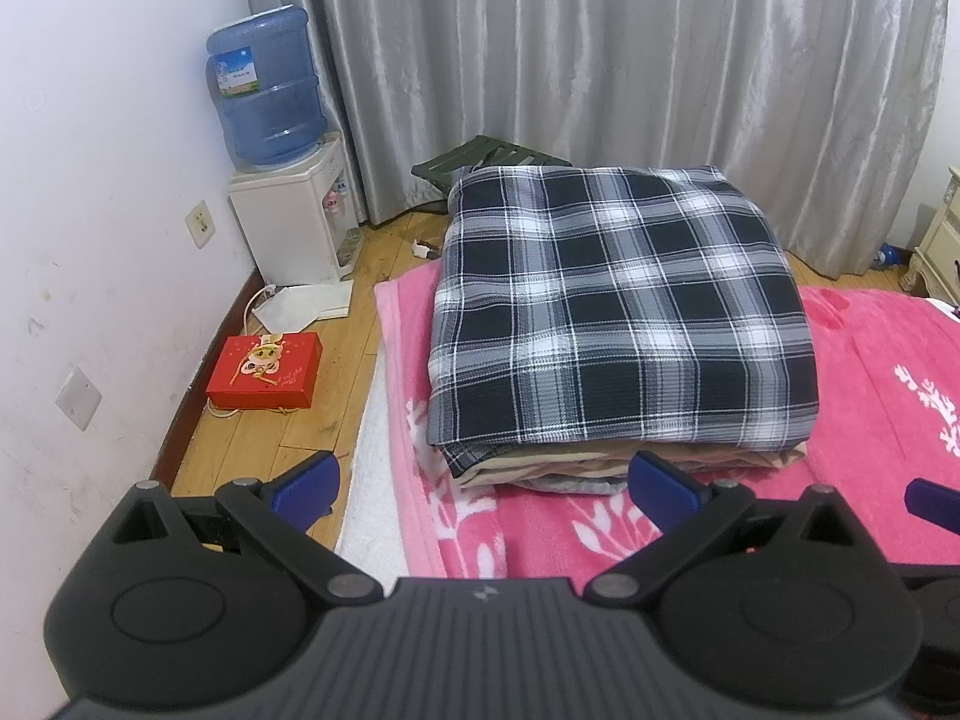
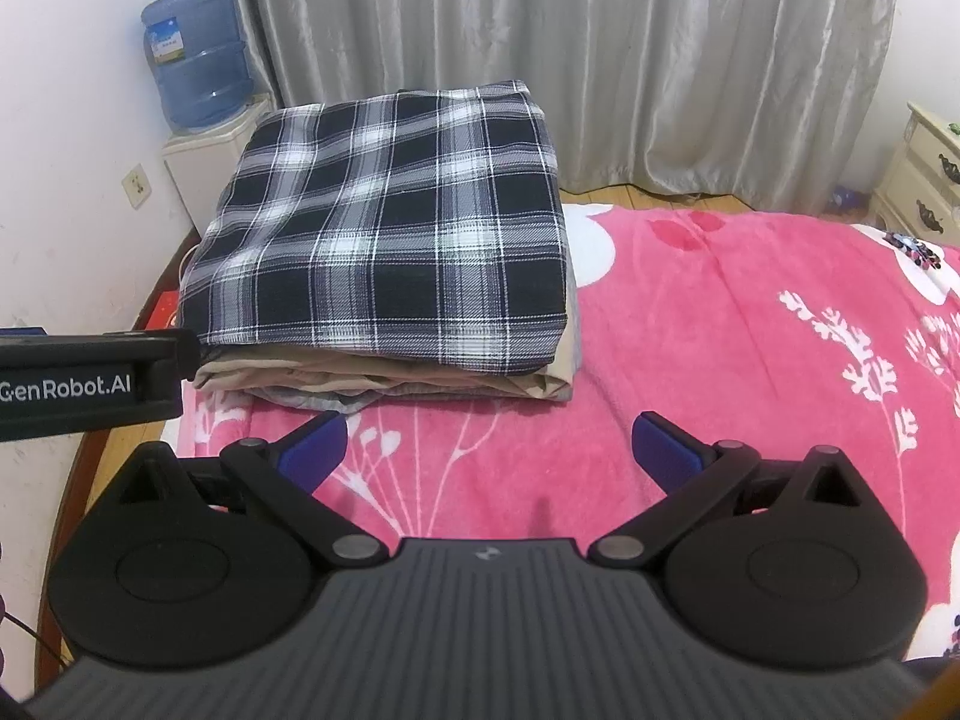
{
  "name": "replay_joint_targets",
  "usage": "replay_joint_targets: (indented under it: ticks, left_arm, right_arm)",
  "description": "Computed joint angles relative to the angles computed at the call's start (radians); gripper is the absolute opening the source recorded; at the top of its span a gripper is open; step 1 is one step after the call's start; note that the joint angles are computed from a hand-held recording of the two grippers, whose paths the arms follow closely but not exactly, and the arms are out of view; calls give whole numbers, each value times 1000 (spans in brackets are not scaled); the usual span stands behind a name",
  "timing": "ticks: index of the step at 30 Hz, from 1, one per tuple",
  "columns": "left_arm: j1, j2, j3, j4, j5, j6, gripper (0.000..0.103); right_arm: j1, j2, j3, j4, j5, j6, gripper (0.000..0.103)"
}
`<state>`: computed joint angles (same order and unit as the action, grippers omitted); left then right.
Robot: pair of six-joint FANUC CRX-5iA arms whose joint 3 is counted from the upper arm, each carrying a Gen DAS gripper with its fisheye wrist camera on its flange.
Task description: Fold clothes
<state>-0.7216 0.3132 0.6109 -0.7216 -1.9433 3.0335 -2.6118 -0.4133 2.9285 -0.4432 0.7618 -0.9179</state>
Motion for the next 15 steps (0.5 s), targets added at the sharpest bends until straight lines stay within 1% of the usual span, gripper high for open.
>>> replay_joint_targets:
  ticks: [15]
  left_arm:
    - [9,-12,-16,6,14,-6,103]
  right_arm:
    - [3,3,1,7,1,-10,102]
